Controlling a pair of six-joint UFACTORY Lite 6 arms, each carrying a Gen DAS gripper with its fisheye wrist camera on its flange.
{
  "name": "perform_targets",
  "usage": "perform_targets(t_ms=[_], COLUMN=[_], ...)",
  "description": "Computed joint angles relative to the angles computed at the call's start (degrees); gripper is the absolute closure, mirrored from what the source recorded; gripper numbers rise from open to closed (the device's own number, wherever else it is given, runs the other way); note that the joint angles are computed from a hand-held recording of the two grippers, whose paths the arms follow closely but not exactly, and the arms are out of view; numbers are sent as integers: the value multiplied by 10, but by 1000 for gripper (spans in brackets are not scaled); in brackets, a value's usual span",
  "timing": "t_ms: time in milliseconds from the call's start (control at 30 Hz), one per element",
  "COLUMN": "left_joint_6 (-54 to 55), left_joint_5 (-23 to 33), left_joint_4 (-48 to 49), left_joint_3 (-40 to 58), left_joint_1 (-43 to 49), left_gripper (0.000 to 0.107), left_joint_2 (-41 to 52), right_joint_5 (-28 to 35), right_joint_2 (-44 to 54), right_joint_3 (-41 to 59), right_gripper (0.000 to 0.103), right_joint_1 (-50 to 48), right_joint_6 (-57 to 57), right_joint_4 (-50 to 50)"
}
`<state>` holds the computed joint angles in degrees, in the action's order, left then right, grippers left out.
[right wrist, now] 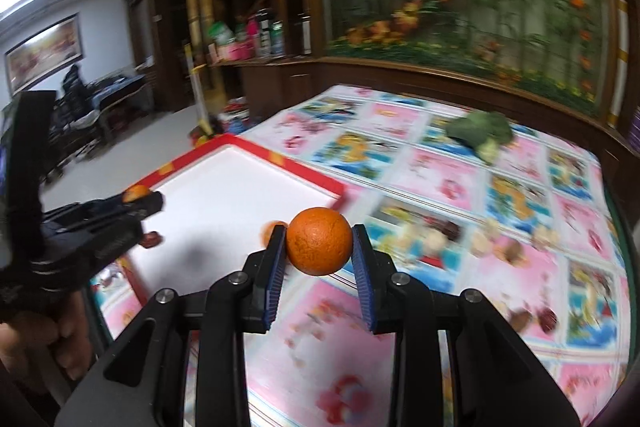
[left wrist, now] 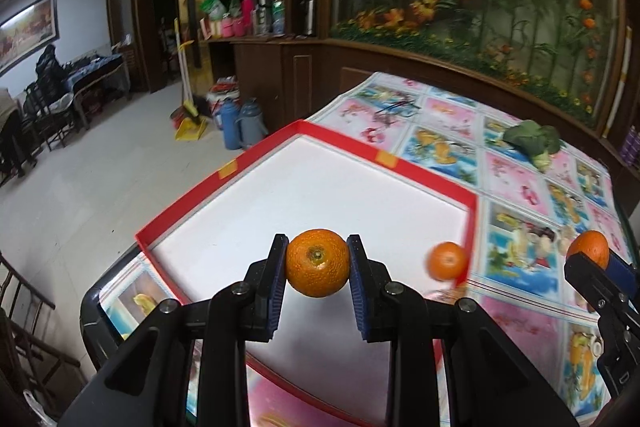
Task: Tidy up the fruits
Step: 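Lower both oranges into the tray and open both tools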
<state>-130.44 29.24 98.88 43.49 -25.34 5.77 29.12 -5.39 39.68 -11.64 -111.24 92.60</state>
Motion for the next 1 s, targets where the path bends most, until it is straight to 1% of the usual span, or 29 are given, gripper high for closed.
perform_targets(t_ms=[167,333,433,567,700,1000], left_joint_6=[5,1,13,38,84,132], left_joint_5=[-43,-63,-72,-70,-71,-87], left_joint_4=[17,37,39,26,-5,-39], left_joint_3=[12,28,42,60,88,113], left_joint_1=[60,103,119,129,140,170], left_gripper=[79,79,79,79,79,79], left_joint_2=[18,35,47,59,82,114], right_joint_5=[-29,-70,-83,-86,-86,-101], right_joint_2=[78,158,195,235,277,317], right_joint_3=[69,140,173,215,262,301], right_gripper=[69,69,69,69,69,68], right_joint_1=[75,137,159,176,189,214], right_joint_6=[56,100,133,183,240,313], right_joint_4=[-21,-41,-64,-104,-156,-220])
